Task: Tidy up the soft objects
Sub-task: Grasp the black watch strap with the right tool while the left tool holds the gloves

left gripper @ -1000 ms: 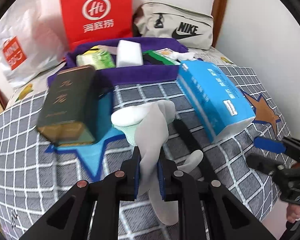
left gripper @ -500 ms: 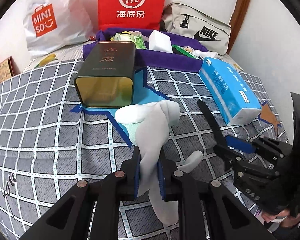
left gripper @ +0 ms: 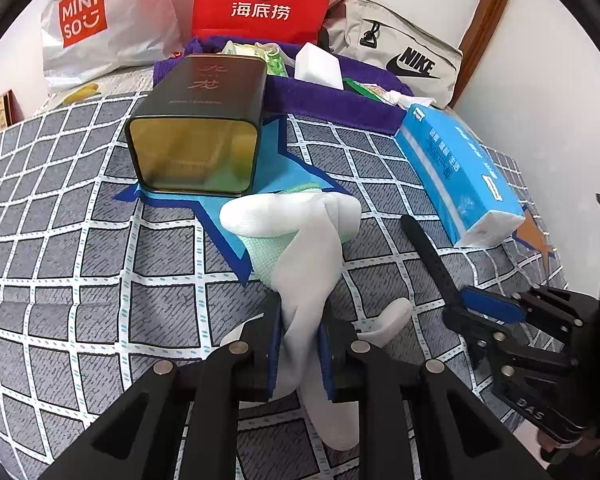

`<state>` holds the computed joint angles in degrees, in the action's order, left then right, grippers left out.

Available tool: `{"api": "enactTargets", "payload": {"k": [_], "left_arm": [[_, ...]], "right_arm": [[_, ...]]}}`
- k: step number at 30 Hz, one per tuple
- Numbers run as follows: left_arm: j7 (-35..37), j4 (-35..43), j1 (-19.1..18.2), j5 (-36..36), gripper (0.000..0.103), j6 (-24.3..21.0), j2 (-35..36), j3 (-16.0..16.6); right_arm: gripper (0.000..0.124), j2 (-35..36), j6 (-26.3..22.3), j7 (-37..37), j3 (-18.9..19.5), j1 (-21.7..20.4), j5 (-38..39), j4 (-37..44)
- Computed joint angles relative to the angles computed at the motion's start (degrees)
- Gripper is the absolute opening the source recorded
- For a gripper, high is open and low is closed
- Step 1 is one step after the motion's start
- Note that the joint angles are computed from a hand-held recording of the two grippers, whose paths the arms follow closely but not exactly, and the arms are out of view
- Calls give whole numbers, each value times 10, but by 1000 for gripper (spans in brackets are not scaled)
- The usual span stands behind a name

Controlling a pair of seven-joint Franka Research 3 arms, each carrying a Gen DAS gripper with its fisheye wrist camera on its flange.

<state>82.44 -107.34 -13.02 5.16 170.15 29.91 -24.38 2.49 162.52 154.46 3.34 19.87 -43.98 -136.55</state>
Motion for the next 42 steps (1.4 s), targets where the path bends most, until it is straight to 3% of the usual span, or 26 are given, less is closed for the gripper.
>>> {"api": "enactTargets", "payload": {"k": [5, 13, 19, 23, 26, 28, 30, 32, 34, 37, 42], "left_arm": [[24, -2, 33, -26, 17, 2, 7, -36], [9, -8, -3, 2, 17, 20, -1, 2], [10, -9, 27, -10, 18, 28, 8, -29], [10, -7, 17, 3, 24, 24, 6, -20], [17, -4, 15, 7, 30, 17, 7, -21], [20, 1, 13, 7, 35, 10, 8, -21], [25, 4, 13, 5, 38, 7, 10, -23], [18, 3, -3, 12, 37, 9, 6, -7], [11, 1, -12, 18, 36, 13, 3, 4], [-20, 3, -47, 43, 23, 7, -4, 46], [8, 1, 7, 13, 14, -3, 0, -9]], "right_arm": [[26, 22, -6, 11, -7, 7, -14, 28], [22, 21, 4, 38, -18, 13, -58, 25], [23, 21, 15, 65, -21, 12, -80, 22], [23, 20, 16, 35, -16, 7, -46, 20], [31, 20, 29, -24, -11, 2, 15, 15], [45, 23, 45, -55, -10, 2, 44, 14], [47, 29, 28, -44, -17, 17, 20, 26], [46, 32, 16, -13, -24, 27, -15, 33], [29, 27, 21, 12, -30, 27, -32, 27], [21, 22, 41, 21, -30, 14, -24, 15], [20, 22, 27, 15, -25, 15, -42, 21]]}}
